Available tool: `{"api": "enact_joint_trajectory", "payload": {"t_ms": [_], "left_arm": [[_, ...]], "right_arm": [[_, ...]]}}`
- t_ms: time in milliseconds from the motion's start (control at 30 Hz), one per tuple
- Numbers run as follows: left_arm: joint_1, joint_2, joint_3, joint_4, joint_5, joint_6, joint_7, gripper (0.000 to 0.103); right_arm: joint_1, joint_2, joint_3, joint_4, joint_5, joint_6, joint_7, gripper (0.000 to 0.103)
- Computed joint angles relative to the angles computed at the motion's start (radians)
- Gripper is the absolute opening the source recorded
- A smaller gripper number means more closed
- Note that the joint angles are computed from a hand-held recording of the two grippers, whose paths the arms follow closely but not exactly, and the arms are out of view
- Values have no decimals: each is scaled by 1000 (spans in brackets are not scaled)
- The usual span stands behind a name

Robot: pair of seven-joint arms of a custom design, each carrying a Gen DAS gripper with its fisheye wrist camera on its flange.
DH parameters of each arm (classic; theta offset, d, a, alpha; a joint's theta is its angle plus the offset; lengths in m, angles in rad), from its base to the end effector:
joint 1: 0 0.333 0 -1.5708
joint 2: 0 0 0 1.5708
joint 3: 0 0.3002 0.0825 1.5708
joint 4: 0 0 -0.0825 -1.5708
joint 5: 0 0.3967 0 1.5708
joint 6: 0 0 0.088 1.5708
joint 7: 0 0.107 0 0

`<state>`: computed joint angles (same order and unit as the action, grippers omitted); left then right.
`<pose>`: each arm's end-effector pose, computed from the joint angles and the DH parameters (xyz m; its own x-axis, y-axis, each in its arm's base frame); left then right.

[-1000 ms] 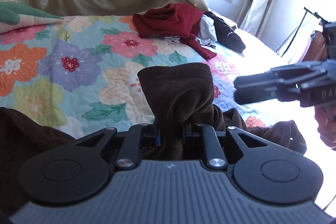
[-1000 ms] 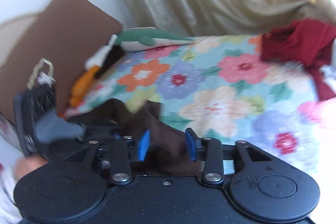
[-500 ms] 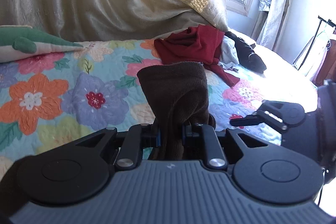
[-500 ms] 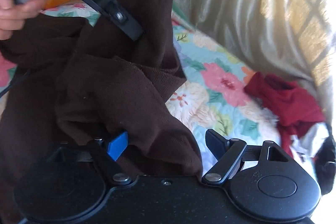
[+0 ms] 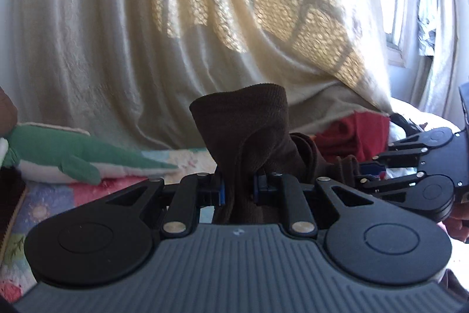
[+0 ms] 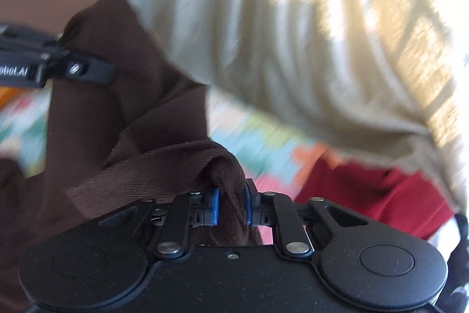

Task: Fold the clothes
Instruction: 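Lay the shirt down on the quilt and open both grippers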

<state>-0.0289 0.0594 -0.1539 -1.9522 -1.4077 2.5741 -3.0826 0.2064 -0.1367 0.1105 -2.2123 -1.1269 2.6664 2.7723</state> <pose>0.6125 -0.0950 0.4772 -0.7080 -0.7037 0.0598 -0.3443 0.2700 -0.8992 0.5165 0.1987 0.4667 -0.0888 -0.9770 0.1938 -0.6193 -0.0983 -0.7790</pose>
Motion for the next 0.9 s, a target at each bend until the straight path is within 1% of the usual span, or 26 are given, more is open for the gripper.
{"api": "enact_joint_trajectory", "payload": {"t_ms": [33,67,100,133,167,200,233,267,300,333,367,400,433,467,567,600,667,700,733,767,800,900], "left_arm": [[-14,38,-10,46,14,55,-31,32],[-30,79,-18,82,77,120,-88,46],[-48,121,-20,110,188,187,-179,67],[-69,163,-13,135,324,245,-295,68],[-94,189,11,139,466,285,-412,68],[-102,195,33,125,550,293,-486,68],[-96,193,47,109,598,285,-534,68],[-70,185,45,91,601,254,-541,68],[-31,170,33,73,575,205,-520,69],[2,152,26,49,559,168,-506,69],[31,132,19,14,545,152,-488,70],[55,109,13,-28,529,159,-465,74],[74,88,11,-70,512,173,-442,76],[86,69,17,-103,514,177,-445,76],[113,19,47,-178,555,160,-504,76],[125,-6,56,-201,545,144,-502,76],[141,-66,79,-248,535,109,-476,76],[147,-97,93,-271,536,90,-464,76],[151,-127,107,-289,560,69,-463,76],[157,-155,119,-305,599,45,-470,76],[162,-185,135,-316,621,10,-466,76],[178,-272,206,-332,582,-129,-385,77]], "right_arm": [[-10,24,-7,33,-6,5,17,17],[-15,57,-15,71,5,-7,25,19],[-15,99,-23,112,46,-40,10,22],[-12,138,-34,149,86,-71,3,26],[-9,169,-45,168,125,-93,17,34],[-6,190,-57,177,160,-100,38,34],[-5,188,-70,156,181,-68,84,36],[-5,181,-79,128,202,-32,124,40],[-4,164,-82,89,232,6,135,41],[2,149,-77,56,279,23,95,42],[12,134,-67,24,307,29,54,42],[23,117,-57,-7,326,36,26,43],[33,93,-46,-43,317,48,34,48],[43,67,-33,-78,305,62,50,54],[54,-28,20,-190,228,120,212,55],[59,-58,53,-215,194,102,269,56],[98,-88,117,-211,184,-47,256,62],[123,-90,147,-195,182,-148,236,62],[147,-99,166,-192,183,-220,230,62],[170,-112,179,-193,186,-272,230,63],[189,-139,177,-210,195,-271,245,63],[225,-249,176,-273,236,-251,306,63]]}}
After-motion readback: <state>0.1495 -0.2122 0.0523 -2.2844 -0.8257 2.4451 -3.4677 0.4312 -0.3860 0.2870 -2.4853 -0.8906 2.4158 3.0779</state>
